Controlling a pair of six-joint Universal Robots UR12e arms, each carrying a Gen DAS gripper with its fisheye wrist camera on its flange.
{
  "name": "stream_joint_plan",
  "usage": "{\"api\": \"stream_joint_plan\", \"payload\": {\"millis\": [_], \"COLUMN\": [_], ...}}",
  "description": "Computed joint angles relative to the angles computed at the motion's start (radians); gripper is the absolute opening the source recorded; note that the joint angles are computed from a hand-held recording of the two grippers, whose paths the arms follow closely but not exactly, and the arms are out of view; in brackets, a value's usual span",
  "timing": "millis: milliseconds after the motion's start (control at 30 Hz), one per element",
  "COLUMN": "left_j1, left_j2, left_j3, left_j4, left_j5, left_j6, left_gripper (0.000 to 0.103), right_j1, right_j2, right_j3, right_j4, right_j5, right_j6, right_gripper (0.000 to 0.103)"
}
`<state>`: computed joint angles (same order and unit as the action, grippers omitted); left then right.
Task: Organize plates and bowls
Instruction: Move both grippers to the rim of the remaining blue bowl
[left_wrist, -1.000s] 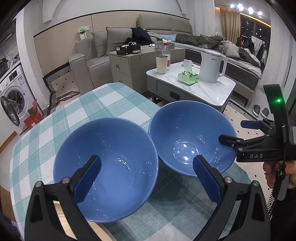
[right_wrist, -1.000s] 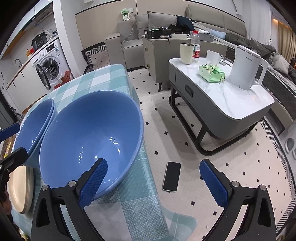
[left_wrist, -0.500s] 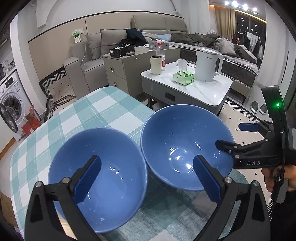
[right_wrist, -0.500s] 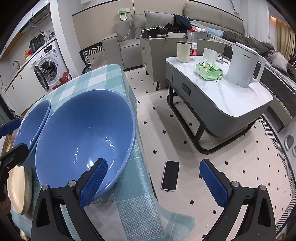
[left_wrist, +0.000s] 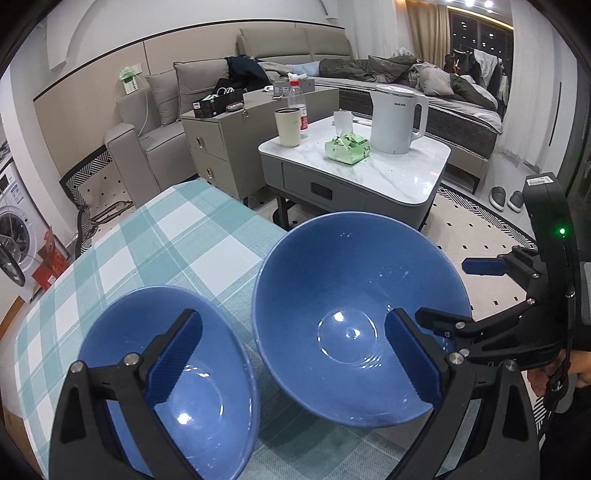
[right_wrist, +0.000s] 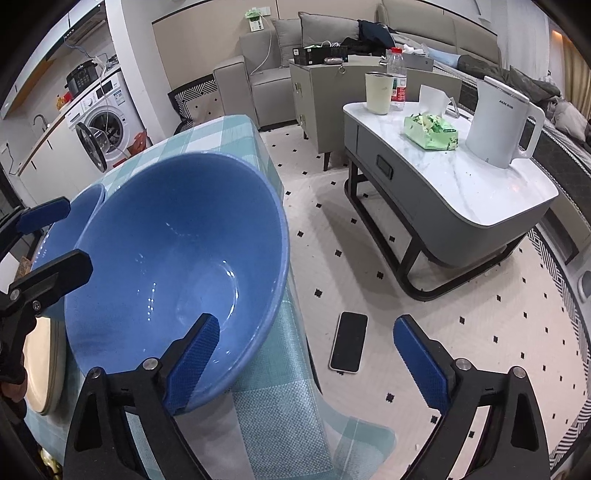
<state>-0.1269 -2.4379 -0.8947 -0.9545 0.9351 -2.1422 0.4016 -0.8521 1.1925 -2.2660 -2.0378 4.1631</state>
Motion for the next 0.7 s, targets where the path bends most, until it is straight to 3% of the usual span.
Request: {"api": "stream_joint_plan", "payload": {"millis": [367,700], "left_j1": [0.001,0.004], "left_j2": [-0.002,0.009], "left_j3": [0.018,-0.003], "left_j4": [-0.111,-0.118], "left_j5": [-0.028,-0.031], "left_j6": [0.046,0.068], "left_gripper": [0.096,0.093], "right_j1": [-0.004,-0.008], "right_j2": [0.0,0.002], "right_j3": [0.013,0.018], "right_j4": [-0.037,-0.053], "right_j5": [0.036,0.059], "right_j6": [-0.012,-0.016], "right_gripper": [0.088,0.083]}}
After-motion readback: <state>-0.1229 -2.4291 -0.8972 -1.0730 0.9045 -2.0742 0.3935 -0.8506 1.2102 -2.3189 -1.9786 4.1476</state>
